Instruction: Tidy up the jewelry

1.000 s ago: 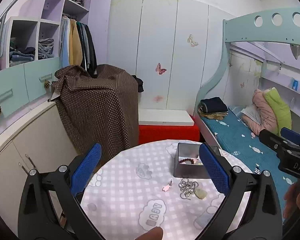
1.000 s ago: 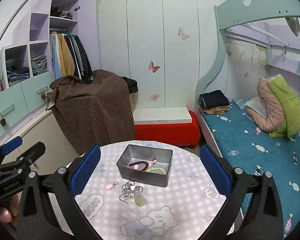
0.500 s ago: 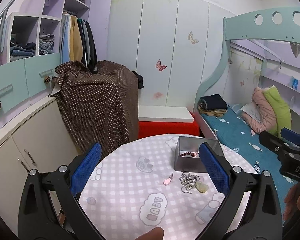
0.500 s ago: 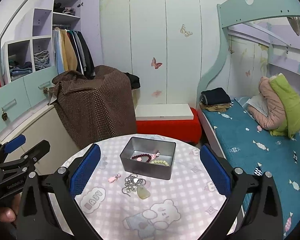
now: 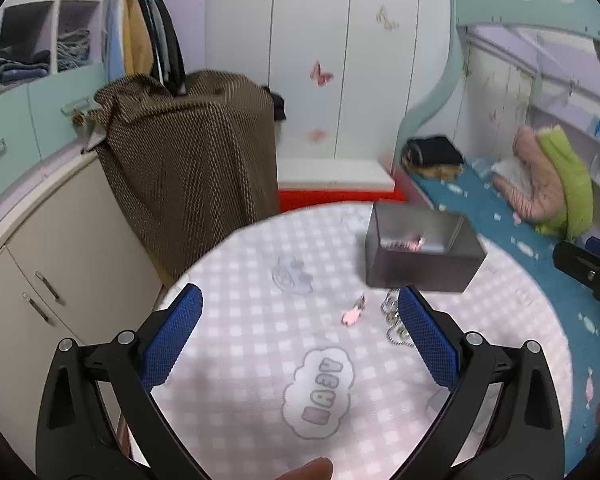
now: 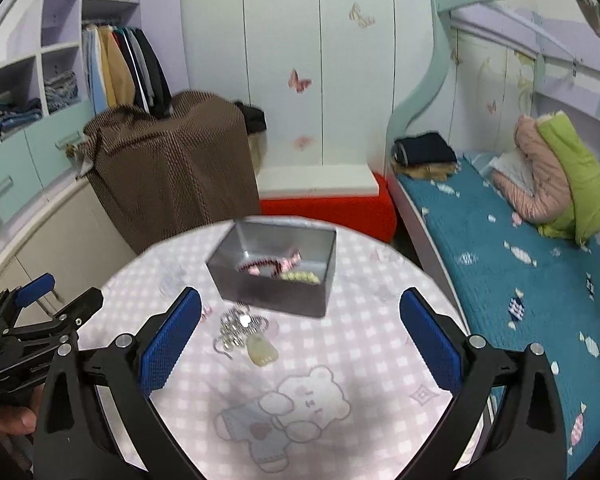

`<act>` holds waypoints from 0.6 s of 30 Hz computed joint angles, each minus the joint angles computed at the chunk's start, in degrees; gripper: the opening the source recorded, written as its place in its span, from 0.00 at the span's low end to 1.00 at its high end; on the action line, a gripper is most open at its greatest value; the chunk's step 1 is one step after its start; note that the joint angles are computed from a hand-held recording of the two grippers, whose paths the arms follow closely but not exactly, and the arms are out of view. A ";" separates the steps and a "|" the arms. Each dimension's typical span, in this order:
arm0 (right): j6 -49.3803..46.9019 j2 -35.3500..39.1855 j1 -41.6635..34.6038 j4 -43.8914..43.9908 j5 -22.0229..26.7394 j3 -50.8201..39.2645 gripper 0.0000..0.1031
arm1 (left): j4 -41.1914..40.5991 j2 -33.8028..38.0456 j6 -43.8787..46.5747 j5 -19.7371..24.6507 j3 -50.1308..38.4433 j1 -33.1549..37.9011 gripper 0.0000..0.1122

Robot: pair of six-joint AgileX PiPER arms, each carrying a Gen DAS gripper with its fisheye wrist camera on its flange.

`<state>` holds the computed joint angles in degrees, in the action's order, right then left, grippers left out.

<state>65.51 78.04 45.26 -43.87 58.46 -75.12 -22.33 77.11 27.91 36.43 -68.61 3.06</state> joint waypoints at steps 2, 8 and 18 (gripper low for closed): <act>-0.87 0.50 -1.39 1.80 -1.36 1.14 0.93 | 1.98 2.15 -1.19 -1.39 0.35 -1.54 0.87; -5.16 2.76 -5.81 8.09 -5.31 2.80 0.93 | 6.52 9.93 -3.61 -3.65 -0.95 -5.21 0.87; -11.57 5.33 -10.50 15.12 -9.56 4.58 0.93 | 13.54 22.19 -6.19 -3.55 -8.10 -10.00 0.87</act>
